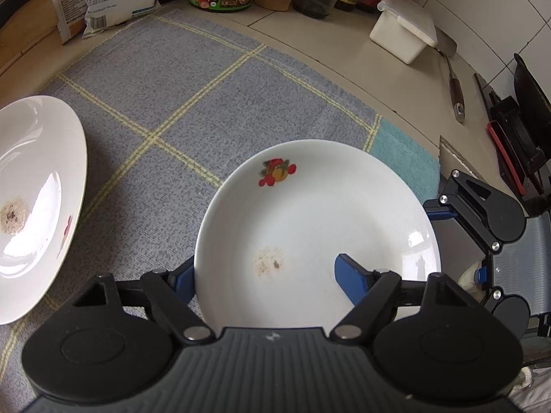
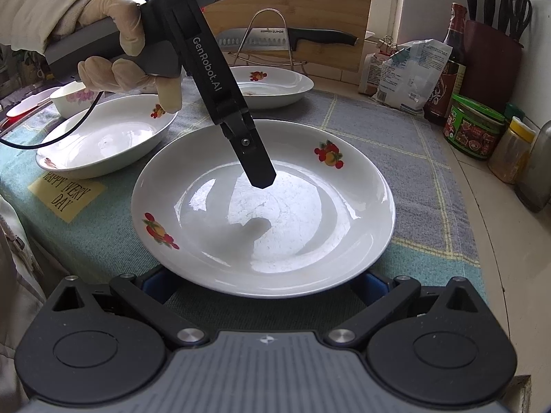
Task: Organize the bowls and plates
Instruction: 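Close the left gripper on the plate rim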
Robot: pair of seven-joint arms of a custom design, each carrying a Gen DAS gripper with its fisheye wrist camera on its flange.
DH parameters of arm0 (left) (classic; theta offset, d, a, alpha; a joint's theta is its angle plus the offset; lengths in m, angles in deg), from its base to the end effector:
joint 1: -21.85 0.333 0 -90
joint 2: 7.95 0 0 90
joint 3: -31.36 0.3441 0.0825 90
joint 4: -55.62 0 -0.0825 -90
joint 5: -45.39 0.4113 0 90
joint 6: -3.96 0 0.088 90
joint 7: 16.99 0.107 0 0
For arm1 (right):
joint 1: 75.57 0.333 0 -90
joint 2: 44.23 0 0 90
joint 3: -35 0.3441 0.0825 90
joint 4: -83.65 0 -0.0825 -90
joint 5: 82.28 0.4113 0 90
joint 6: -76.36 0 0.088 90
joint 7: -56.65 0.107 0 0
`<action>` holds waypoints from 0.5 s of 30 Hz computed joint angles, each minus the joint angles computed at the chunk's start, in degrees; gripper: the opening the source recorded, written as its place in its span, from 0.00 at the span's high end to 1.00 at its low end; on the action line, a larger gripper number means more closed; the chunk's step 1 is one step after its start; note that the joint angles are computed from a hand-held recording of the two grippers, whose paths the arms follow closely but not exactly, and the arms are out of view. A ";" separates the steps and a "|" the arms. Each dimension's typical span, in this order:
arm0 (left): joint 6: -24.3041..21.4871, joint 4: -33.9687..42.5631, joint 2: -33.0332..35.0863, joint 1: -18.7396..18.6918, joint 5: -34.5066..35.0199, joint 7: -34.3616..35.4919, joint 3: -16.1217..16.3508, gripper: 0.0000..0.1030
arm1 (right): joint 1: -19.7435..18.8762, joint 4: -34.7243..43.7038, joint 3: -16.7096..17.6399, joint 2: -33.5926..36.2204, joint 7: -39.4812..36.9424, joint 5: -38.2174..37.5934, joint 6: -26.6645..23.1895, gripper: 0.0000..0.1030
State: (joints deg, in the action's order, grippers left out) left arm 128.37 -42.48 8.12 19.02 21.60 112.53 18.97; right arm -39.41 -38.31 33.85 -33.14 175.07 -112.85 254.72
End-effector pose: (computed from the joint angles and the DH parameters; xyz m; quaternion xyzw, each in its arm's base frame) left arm 0.6650 -0.1830 0.4660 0.3951 -0.8903 0.2231 0.0391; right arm 0.4941 0.3995 0.4129 -0.8248 0.4120 -0.1925 0.3359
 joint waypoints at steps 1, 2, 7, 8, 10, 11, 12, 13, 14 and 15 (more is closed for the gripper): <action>-0.23 0.20 0.12 0.02 -0.01 -0.06 -0.01 0.23 | -0.41 -0.05 0.50 -0.04 -0.56 0.56 -0.10 0.00; -0.33 0.35 0.23 0.02 0.01 -0.14 -0.01 0.23 | -0.62 -0.05 0.77 -0.06 -0.91 0.94 -0.21 0.00; -0.64 0.68 0.42 0.03 0.21 -0.12 -0.06 0.23 | -2.00 -0.01 2.56 -0.19 -3.58 3.59 -1.02 0.00; -0.70 0.71 0.41 0.03 0.28 -0.05 -0.07 0.23 | -2.30 0.18 2.95 -0.12 -4.22 4.26 -1.34 0.00; -0.65 0.68 0.39 0.00 0.40 0.19 -0.10 0.23 | -2.47 0.42 3.26 -0.09 -5.04 5.00 -1.90 0.00; -0.56 0.60 0.33 -0.02 0.42 0.24 -0.11 0.23 | -2.55 0.57 3.42 -0.07 -5.37 5.36 -2.26 0.00; -0.49 0.53 0.27 -0.02 0.39 0.29 -0.11 0.23 | -2.70 0.68 3.66 -0.06 -5.71 5.83 -2.56 0.00; -0.46 0.47 0.22 0.00 0.33 0.25 -0.10 0.23 | -2.76 0.79 3.79 -0.05 -5.98 6.10 -2.85 0.00; -0.44 0.40 0.17 0.03 0.19 0.20 -0.10 0.23 | -2.93 0.87 4.03 -0.05 -6.39 6.49 -3.12 0.00; -0.46 0.34 0.11 0.09 0.00 0.15 -0.09 0.23 | -3.24 0.86 4.41 -0.06 -6.96 7.08 -3.21 0.00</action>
